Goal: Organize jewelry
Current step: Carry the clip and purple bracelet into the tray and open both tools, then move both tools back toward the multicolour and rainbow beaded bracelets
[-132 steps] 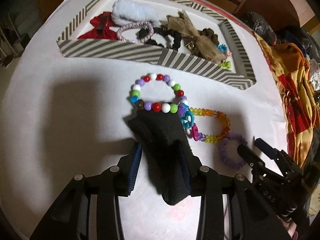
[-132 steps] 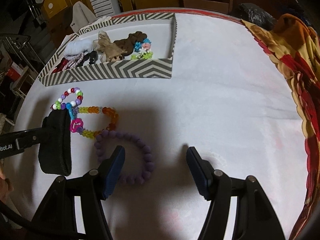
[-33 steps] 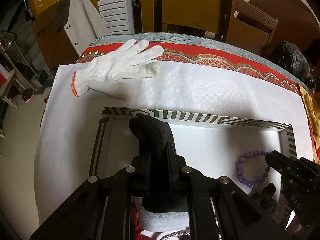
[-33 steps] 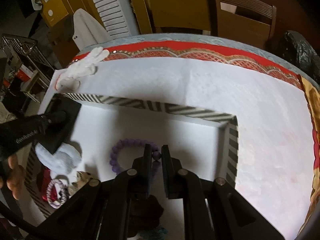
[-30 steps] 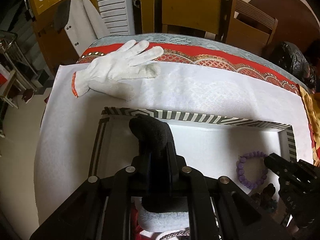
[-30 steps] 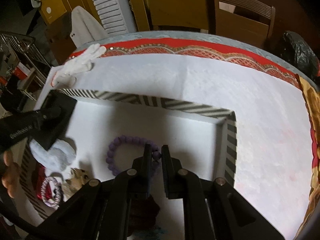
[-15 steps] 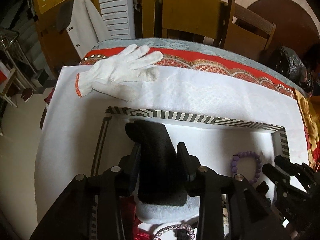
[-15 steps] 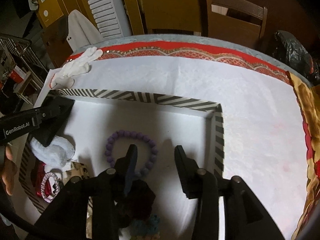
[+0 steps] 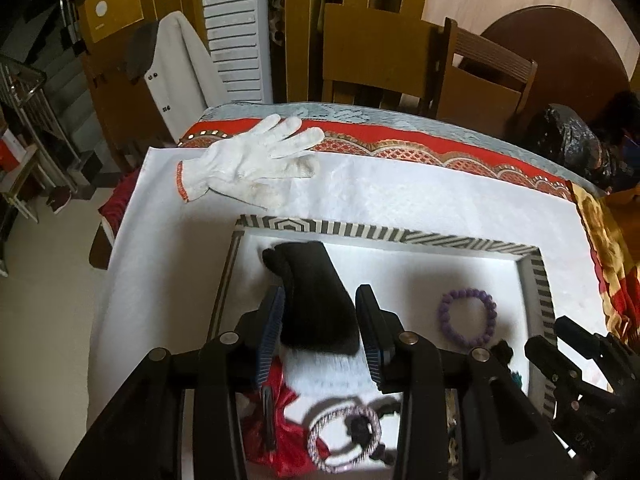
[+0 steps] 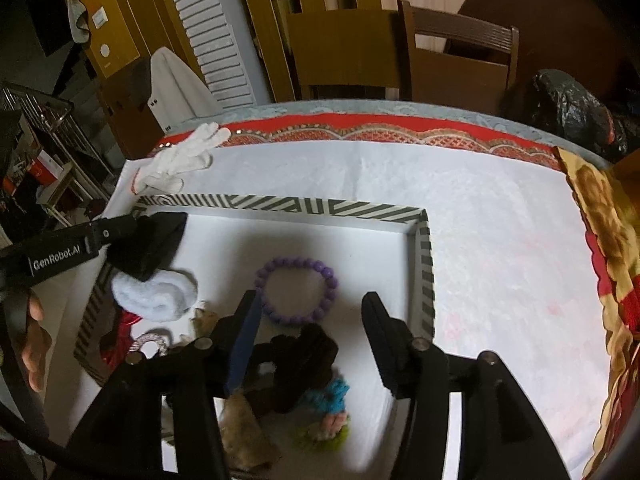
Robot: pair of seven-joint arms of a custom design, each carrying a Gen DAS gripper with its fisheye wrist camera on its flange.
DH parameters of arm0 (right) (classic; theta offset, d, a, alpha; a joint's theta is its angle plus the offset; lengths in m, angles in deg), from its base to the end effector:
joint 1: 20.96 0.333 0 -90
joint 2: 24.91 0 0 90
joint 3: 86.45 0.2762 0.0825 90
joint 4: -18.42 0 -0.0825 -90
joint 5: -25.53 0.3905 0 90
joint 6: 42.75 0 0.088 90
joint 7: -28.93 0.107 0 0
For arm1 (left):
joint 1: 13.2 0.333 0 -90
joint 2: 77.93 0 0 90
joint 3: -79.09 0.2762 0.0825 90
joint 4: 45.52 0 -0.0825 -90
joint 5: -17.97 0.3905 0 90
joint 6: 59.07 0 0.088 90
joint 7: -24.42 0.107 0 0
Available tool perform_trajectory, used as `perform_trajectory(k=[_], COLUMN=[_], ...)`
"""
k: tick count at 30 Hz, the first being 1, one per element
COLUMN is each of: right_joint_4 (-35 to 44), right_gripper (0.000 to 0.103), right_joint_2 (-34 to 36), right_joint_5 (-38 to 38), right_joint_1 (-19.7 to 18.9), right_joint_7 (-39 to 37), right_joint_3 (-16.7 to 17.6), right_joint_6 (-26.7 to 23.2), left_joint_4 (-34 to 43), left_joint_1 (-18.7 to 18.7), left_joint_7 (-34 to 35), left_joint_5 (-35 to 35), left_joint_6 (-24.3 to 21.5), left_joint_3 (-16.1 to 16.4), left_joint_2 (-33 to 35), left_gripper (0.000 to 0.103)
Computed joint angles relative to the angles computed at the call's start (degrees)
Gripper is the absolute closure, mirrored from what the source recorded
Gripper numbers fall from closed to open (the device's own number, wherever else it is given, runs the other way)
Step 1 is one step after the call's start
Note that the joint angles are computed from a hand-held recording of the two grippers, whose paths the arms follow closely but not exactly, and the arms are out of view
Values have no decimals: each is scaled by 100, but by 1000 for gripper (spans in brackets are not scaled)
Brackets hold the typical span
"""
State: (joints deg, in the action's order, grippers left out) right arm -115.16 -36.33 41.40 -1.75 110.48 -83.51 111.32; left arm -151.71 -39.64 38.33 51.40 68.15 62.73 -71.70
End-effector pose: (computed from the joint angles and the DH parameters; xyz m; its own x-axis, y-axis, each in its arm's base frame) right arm 0.4952 0.1926 0.4366 0.3517 -0.9247 -0.1455 -0.8175 -0.2276 -0.5290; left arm 0.4688 -0.4038 0.4520 0.2707 -0.9611 0.0555 -0.8182 -0.2600 -0.5128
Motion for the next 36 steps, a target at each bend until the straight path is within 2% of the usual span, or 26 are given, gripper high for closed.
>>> perform_trajectory(k=[18, 36], right_joint_4=[-1307, -2717], right_gripper=[41, 38], right_joint_2=[-1656, -3880], right_joint_5=[-329, -637], right_joint_1=[237, 693], right_joint_7=[660, 1449], right_joint_3=[70, 220], right_joint_6=[-83, -732], left_joint_4=[-1031, -1794], left_joint_1=[-182, -411], left_joint_7=[-475, -843], left_joint_5=[-126, -466], left_joint_6=[-418, -746], left_joint_3=[-543, -1111], left_joint_2=[-1126, -2165], left_gripper=[71, 71])
